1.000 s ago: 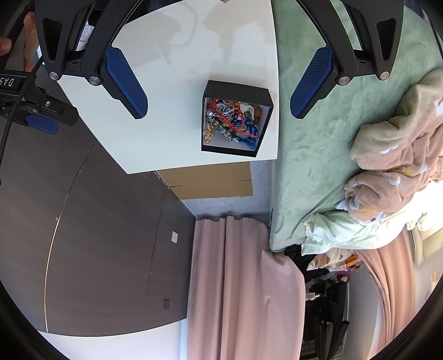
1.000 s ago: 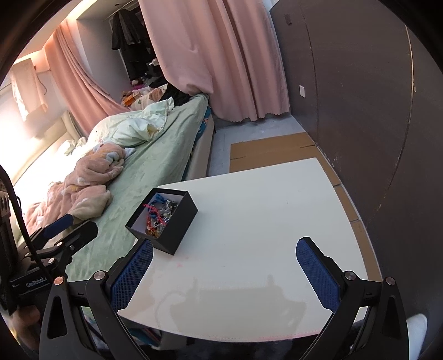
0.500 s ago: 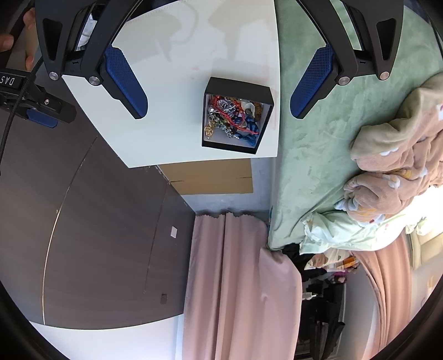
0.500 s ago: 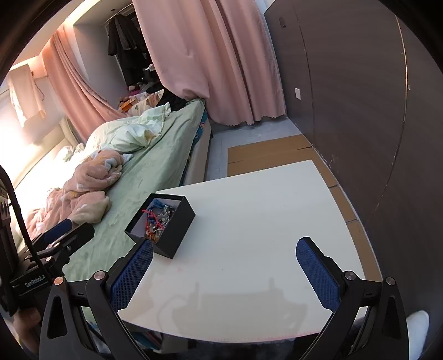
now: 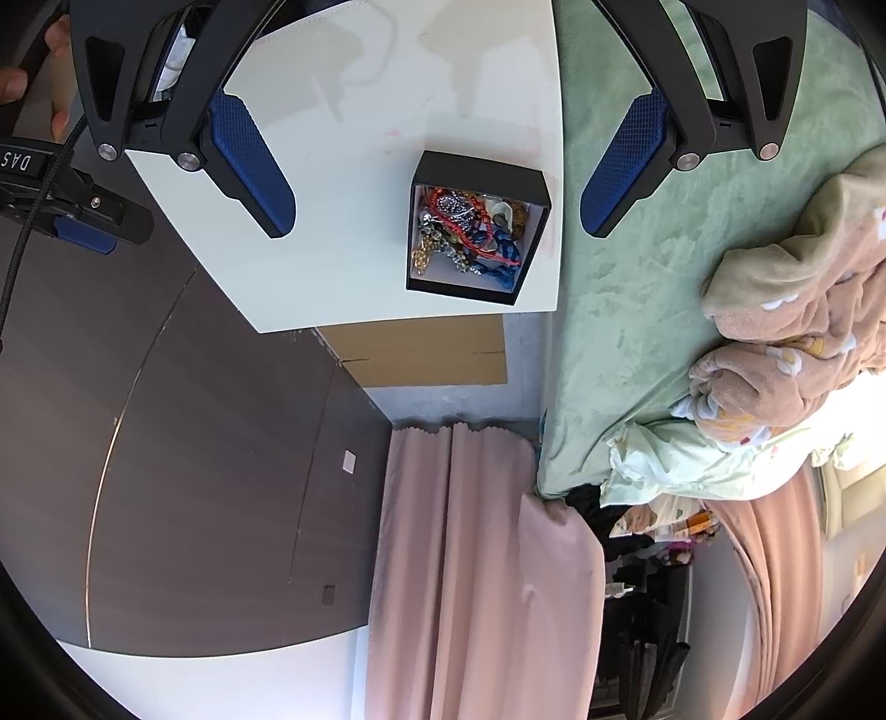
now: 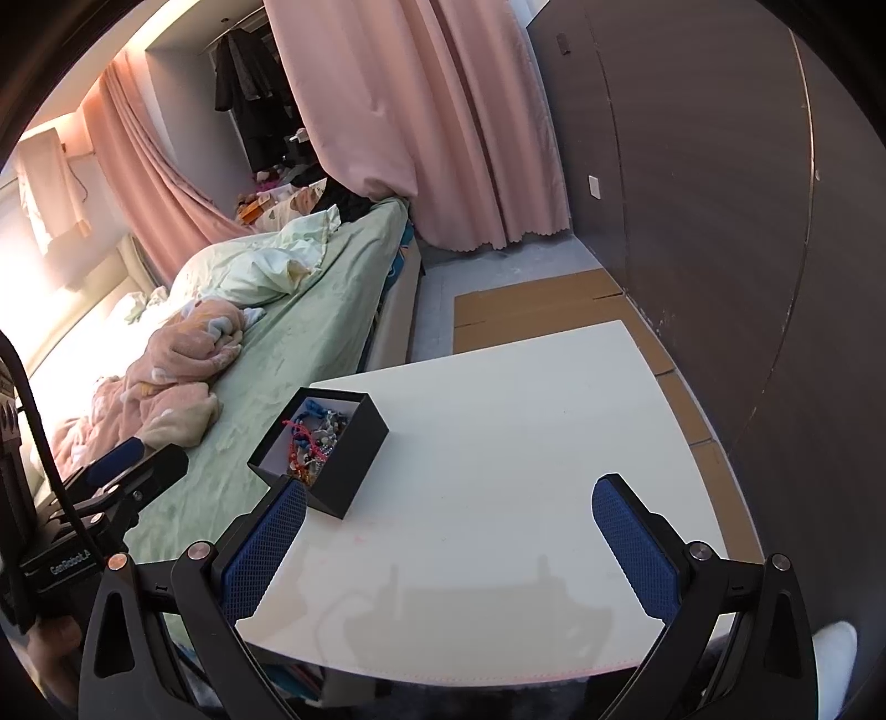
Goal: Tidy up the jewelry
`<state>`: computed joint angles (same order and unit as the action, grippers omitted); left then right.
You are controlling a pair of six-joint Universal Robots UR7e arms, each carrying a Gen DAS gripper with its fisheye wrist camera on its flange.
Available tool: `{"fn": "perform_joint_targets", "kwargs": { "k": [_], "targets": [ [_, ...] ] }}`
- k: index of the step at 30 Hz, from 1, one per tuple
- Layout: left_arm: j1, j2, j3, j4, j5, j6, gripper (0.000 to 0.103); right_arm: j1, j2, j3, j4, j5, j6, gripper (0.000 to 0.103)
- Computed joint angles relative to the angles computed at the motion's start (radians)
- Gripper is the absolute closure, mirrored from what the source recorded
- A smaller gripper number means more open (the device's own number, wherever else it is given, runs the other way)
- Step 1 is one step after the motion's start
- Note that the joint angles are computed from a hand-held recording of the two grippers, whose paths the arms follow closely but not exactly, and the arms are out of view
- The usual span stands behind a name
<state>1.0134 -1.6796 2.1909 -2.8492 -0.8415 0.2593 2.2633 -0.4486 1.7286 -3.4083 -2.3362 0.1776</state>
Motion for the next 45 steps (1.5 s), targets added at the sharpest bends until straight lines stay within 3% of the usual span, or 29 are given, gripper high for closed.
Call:
{"fn": "perform_joint_targets", "kwargs": {
  "k": [32,45],
  "targets": [
    [0.01,0.008,-0.006,0.004,-0.012,-0.015,0.0,-0.012,-0.003,0.014,0.013,0.0,0.007,0.0],
    [0.013,0.016,0.001,-0.032,0.002,0.028,0.0,-0.007,0.002,0.011,0.011,-0.013,0.007,0.0]
  ]
}}
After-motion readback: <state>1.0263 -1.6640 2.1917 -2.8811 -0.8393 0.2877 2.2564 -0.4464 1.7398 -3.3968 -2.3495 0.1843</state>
